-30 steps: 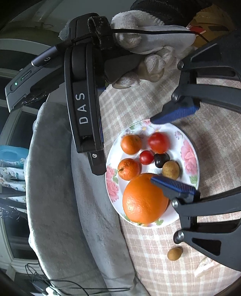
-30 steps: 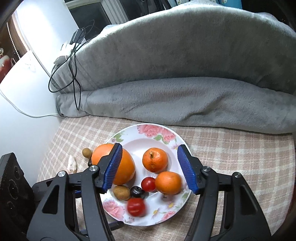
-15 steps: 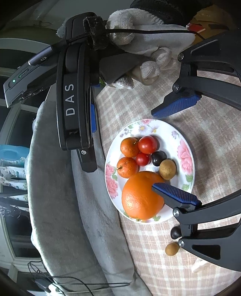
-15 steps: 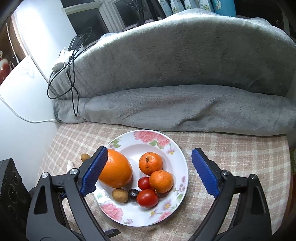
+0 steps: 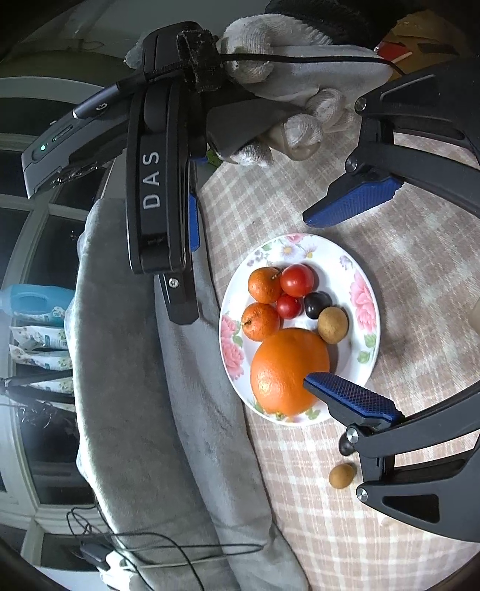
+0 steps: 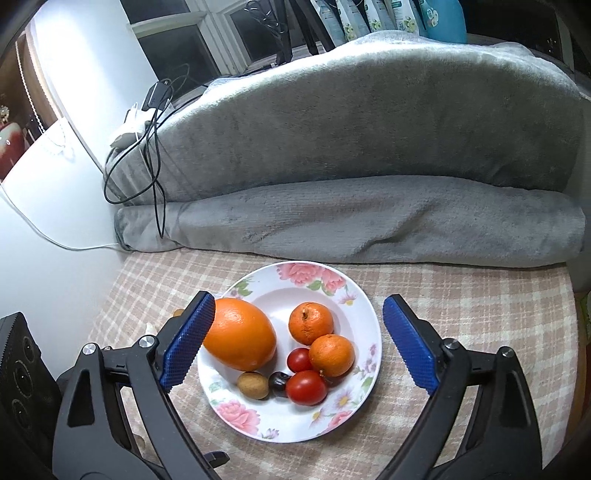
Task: Organize fruits
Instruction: 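Withdraw both tools from the plate and move toward the wrapped pomelo segment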
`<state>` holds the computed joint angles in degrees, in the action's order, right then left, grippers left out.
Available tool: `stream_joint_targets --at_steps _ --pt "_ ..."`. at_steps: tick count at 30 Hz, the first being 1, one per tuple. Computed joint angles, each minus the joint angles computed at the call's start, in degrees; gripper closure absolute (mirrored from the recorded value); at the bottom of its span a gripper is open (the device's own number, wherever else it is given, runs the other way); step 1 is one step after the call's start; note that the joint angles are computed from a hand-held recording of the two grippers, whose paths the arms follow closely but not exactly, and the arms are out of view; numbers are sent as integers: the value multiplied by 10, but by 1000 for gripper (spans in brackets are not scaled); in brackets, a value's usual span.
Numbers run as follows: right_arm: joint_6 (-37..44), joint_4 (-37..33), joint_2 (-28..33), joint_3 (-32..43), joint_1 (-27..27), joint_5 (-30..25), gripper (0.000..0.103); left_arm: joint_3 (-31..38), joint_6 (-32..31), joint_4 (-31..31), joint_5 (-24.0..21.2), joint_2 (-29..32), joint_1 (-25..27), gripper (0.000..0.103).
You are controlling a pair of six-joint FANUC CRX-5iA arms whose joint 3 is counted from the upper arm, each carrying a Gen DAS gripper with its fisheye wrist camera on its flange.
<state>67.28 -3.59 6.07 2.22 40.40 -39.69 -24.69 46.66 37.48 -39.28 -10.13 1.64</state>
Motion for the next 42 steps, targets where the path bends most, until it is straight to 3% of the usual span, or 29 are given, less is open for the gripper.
stream_joint_targets --at_steps 23,32,42 --pt "-65 47 -47 -44 47 30 8 -49 -19 14 -1 -81 67 22" --pt "-73 64 -69 -59 76 42 8 -91 -54 32 -14 -133 138 22" --pt "-18 17 -67 -41 103 27 8 -129 -80 23 -37 -185 223 22"
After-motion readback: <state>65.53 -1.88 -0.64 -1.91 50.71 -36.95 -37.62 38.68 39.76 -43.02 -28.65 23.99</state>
